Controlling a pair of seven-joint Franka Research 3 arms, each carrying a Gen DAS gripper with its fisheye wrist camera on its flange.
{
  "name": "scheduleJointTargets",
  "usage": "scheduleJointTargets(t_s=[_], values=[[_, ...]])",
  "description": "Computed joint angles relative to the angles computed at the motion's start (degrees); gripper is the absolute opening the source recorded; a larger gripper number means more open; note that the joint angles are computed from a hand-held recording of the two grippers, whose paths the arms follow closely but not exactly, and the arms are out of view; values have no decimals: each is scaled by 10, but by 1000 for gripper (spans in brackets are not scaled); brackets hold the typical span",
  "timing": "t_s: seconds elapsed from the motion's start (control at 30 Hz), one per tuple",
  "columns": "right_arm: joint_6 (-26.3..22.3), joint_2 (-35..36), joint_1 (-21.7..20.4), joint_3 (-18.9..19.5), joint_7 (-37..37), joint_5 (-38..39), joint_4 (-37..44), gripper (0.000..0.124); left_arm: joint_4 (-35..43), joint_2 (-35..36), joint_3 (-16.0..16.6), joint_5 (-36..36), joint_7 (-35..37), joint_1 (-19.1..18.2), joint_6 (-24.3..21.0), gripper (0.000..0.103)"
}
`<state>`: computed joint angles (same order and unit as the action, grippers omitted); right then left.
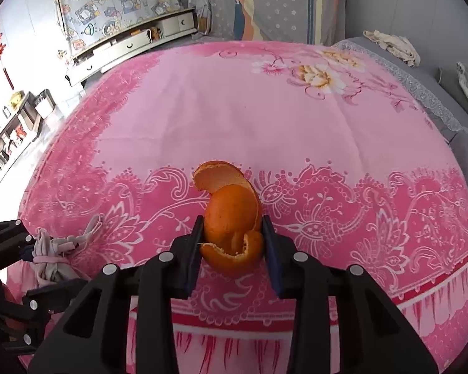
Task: Collect trash
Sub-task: 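Grasp the white tissue with the left tool while the right tool grasps the orange peel, then carry the white tissue and orange peel with both tools over the yellow bin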
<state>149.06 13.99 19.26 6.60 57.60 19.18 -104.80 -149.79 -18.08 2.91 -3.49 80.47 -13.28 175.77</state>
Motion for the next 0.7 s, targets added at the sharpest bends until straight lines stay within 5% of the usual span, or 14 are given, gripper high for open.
scheduleJointTargets(t_s=[0.27, 0.7], values=[[18, -74, -18, -2, -39, 51, -51, 33, -42, -100, -48, 50, -54, 28, 14, 33], [23, -256, -27, -44, -79, 123, -204, 33, -72, -216, -77, 119, -129, -12, 23, 33]])
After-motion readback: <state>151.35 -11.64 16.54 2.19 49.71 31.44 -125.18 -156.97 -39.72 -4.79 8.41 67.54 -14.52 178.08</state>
